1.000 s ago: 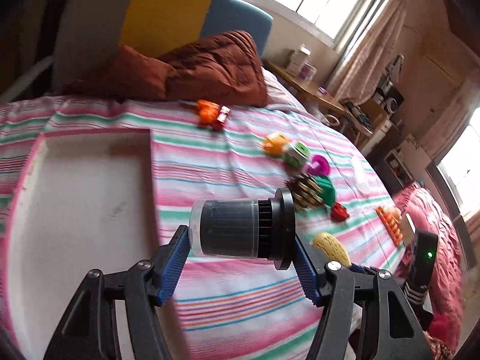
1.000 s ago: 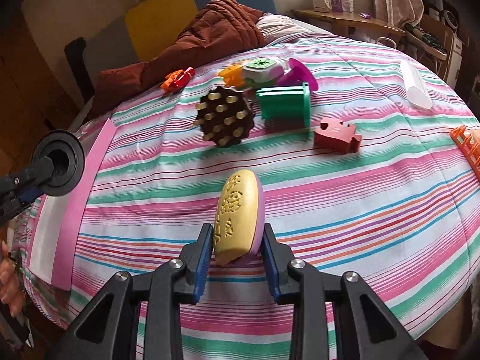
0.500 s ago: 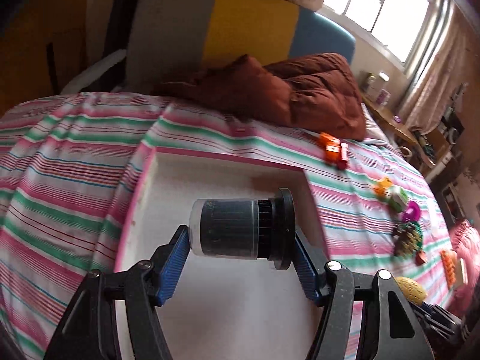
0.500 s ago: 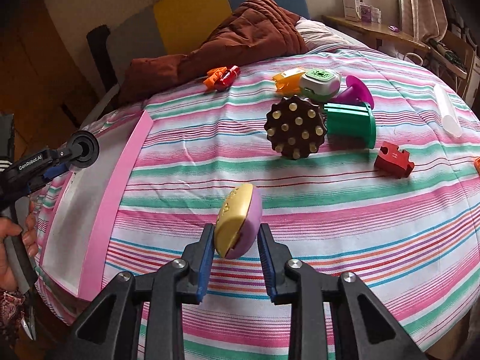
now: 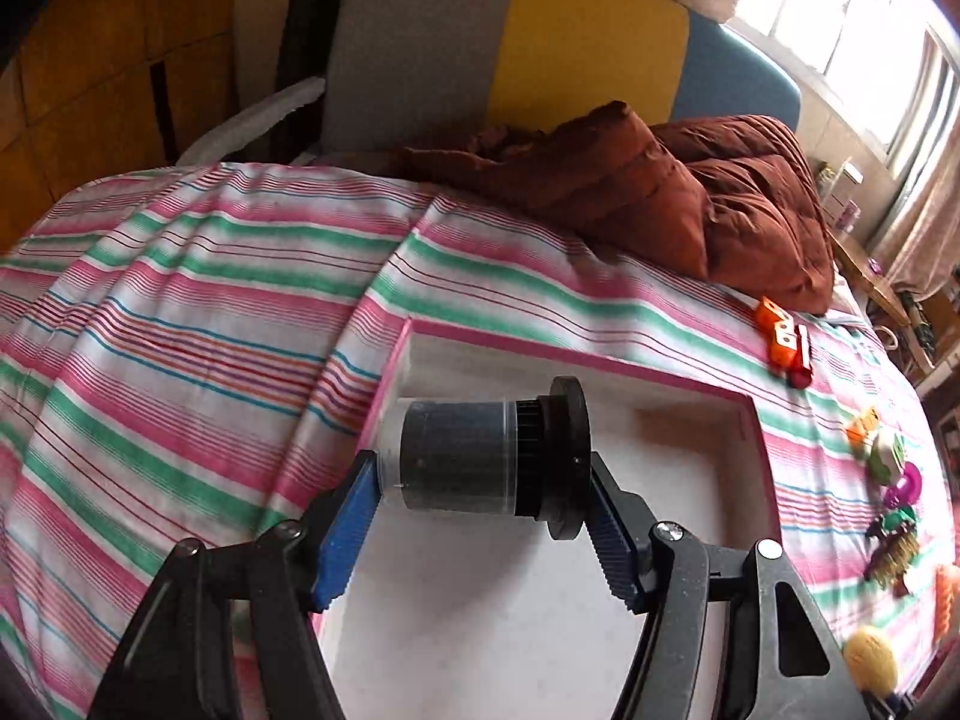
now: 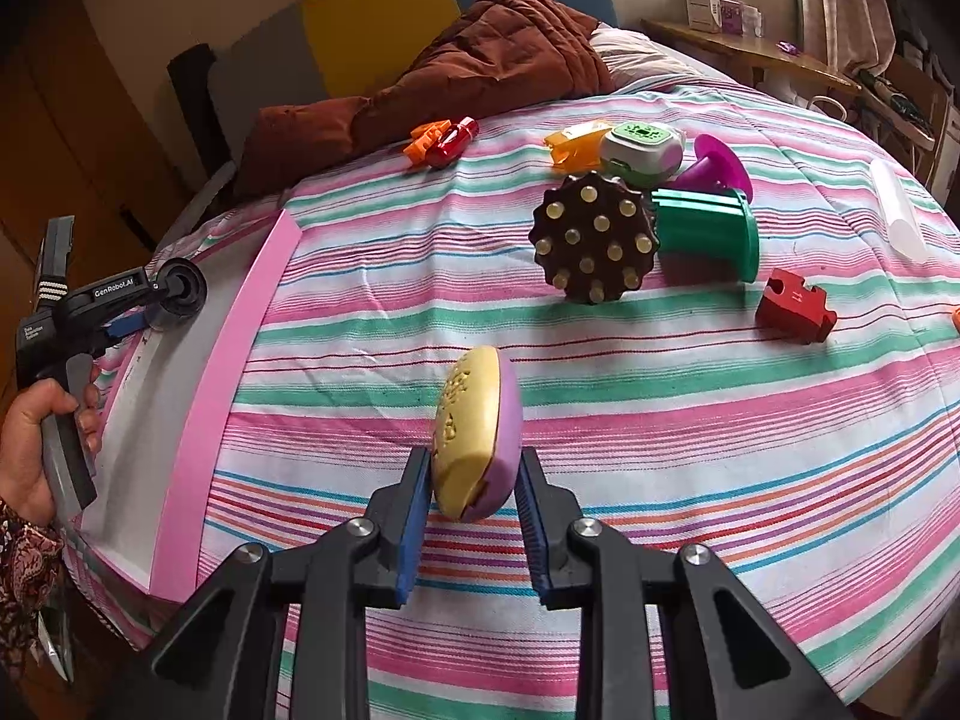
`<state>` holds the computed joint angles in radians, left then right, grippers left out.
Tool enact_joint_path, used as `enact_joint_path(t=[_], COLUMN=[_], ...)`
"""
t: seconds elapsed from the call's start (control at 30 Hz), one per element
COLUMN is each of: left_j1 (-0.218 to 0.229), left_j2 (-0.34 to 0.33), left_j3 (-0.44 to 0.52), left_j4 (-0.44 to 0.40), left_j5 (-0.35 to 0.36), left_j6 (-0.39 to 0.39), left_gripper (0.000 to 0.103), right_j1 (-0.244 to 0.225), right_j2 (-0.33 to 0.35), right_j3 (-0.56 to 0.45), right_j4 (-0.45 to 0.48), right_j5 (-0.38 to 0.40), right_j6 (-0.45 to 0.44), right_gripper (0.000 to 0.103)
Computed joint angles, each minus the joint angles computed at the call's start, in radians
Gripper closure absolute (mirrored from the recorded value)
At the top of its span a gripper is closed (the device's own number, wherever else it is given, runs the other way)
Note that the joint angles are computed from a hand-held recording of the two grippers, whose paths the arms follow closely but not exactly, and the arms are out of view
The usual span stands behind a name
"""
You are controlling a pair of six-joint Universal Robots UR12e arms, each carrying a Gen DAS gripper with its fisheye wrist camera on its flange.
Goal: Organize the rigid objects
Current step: 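Carry the black cup into the white tray and open the left tool, then carry the yellow egg into the white tray and open the right tool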
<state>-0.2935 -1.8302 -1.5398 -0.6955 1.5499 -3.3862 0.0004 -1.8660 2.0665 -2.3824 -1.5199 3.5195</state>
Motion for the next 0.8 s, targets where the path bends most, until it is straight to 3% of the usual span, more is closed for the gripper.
enact_joint_path(t=[0.2, 0.27, 0.37, 0.53, 0.8], left_j1=[0.002, 0.006, -0.001, 0.006, 0.017], left_j2=[-0.001, 0.013, 0.041, 0.096, 0.184], left_j3=[0.004, -0.014, -0.041, -0.101, -0.206], left_j4=[0.007, 0.040, 0.095, 0.167, 0.153], left_j5=[-0.007, -0.022, 0.019, 0.015, -0.028], left_j6=[-0.018, -0.038, -0.069, -0.105, -0.146], left_gripper=[0.032, 0.016, 0.003, 0.000, 0.000], right_j1=[-0.017, -0.018, -0.010, -0.005, 0.014], right_j2=[-0.010, -0.015, -0.015, 0.007, 0.059], right_j3=[0.010, 0.013, 0.006, -0.017, -0.070], right_j4=[0.011, 0.000, 0.003, 0.025, 0.104], right_j5=[0.035, 0.028, -0.012, -0.030, -0.051], right_j6=[0.001, -0.005, -0.012, -0.027, -0.077], right_gripper=[0.073, 0.071, 0.066, 0.066, 0.064])
